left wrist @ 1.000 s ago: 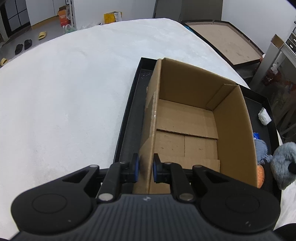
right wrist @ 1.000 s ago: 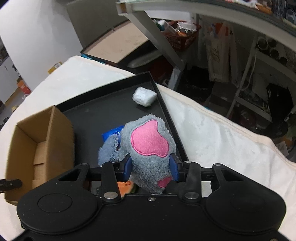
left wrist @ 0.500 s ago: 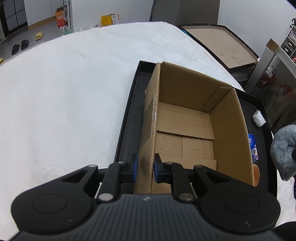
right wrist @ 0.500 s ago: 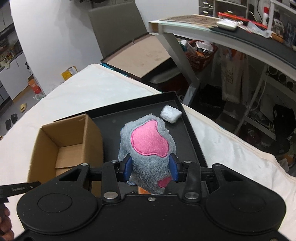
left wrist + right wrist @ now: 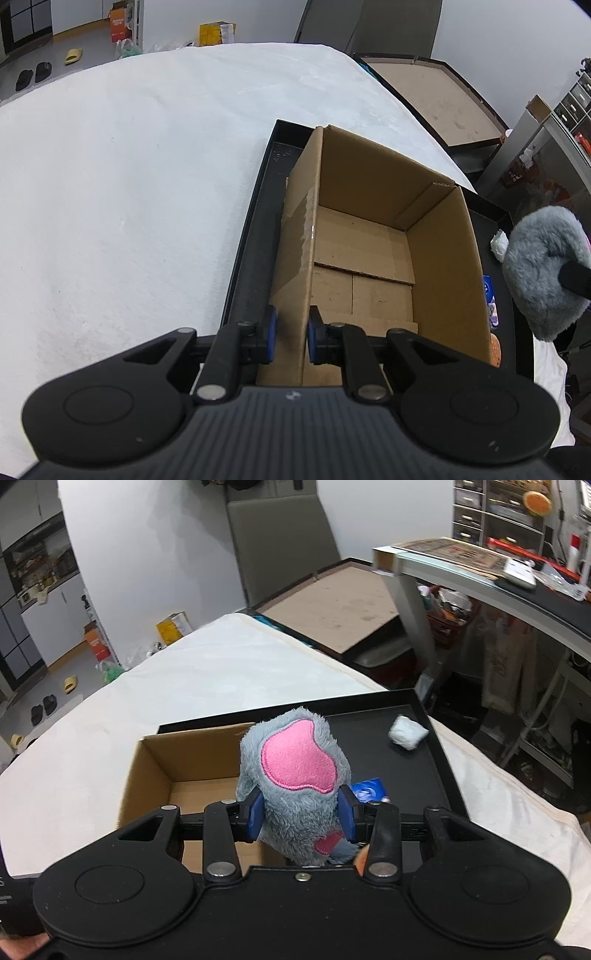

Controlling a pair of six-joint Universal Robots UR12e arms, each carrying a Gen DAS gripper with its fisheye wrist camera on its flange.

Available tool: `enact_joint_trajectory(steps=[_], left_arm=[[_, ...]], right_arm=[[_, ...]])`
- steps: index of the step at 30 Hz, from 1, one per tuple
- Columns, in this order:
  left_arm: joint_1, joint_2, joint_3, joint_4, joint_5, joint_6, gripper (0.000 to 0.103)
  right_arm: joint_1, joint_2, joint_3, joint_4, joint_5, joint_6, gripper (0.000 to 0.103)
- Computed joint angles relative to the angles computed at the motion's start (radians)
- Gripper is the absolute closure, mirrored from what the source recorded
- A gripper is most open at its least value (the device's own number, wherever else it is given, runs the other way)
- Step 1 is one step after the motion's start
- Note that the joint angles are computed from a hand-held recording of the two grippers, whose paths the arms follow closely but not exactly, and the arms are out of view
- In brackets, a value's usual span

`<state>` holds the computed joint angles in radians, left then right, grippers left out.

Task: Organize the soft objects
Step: 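Carry the grey mouse with the right gripper into the cardboard box and release, then move the right gripper to the plush hamburger and grasp it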

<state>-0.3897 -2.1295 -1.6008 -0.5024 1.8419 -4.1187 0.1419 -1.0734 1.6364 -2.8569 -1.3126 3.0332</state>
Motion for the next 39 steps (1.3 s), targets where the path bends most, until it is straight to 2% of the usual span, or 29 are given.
enact_joint_trajectory(steps=[21, 23, 25, 26, 33, 39], left_arm=[[0.016, 0.015, -0.047, 0.087, -0.047, -0.013, 0.087], [0.017, 0.017, -0.051, 0.090, -0.048, -0.018, 0.087], [0.017, 0.018, -0.053, 0.092, -0.050, -0.025, 0.087], [0.018, 0.018, -0.055, 0.094, -0.052, -0.027, 0.087], [0.016, 0.019, -0.053, 0.093, -0.039, -0.027, 0.087], [0.013, 0.019, -0.045, 0.069, -0.032, -0.020, 0.086]], right_arm=[[0.079, 0.028, -0.039, 0.015, -0.029, -0.069, 0.062], [0.079, 0.032, -0.043, 0.008, -0.001, -0.069, 0.056], [0.079, 0.035, -0.048, 0.005, 0.022, -0.069, 0.034], [0.081, 0.035, -0.049, 0.006, 0.018, -0.067, 0.031], [0.070, 0.026, -0.040, 0.023, 0.012, -0.066, 0.030], [0.042, 0.002, -0.006, -0.008, 0.002, -0.051, 0.018]])
